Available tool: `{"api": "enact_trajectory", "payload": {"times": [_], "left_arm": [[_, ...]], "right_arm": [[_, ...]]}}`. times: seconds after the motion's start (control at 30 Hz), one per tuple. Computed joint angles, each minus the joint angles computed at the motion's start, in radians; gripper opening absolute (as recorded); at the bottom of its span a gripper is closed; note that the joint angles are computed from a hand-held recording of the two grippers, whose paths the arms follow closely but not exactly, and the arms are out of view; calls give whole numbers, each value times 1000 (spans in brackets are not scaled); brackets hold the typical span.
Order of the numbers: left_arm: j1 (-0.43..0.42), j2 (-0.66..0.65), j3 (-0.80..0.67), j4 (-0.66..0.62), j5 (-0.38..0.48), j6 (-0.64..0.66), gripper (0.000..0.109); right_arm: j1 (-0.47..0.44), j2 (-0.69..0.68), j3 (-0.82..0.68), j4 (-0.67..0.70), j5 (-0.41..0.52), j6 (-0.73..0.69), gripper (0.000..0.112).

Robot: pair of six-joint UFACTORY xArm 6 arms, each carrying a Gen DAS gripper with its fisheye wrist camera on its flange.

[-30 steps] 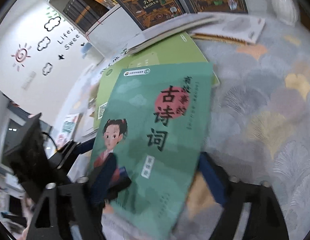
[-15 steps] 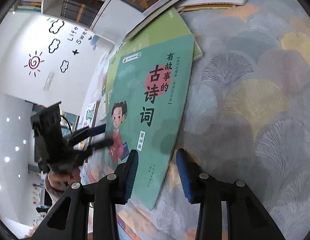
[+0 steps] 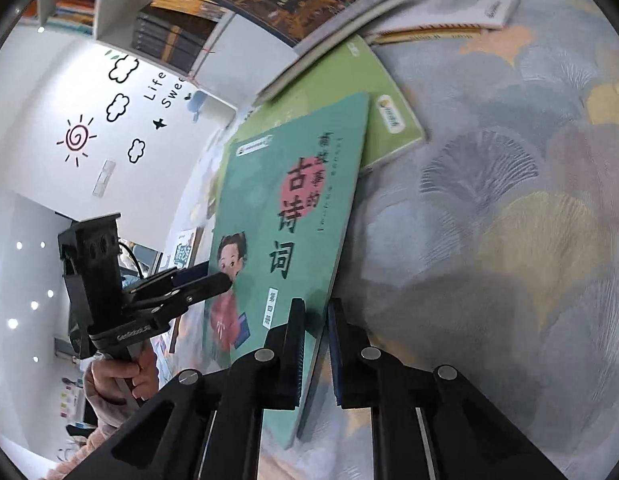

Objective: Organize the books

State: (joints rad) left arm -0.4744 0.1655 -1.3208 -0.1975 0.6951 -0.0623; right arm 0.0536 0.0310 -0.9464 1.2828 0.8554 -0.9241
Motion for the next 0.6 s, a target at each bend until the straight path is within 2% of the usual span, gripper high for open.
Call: {"api": "enact_trajectory", "payload": {"times": [0.07, 0.17, 0.37, 0.6], "left_arm": [[3, 8, -17, 2, 6, -5, 38], [10, -18, -2, -30, 10, 27, 38], [22, -92, 37, -8, 3, 33, 38], [113, -216, 95, -67, 12, 113, 38]], "right_arm": [[-5, -32, 23, 19, 18, -16, 11], [55, -107, 58, -10, -64, -9, 11], [112, -184, 79, -15, -117, 4, 11], [261, -223, 56, -33, -212, 35, 13]]}}
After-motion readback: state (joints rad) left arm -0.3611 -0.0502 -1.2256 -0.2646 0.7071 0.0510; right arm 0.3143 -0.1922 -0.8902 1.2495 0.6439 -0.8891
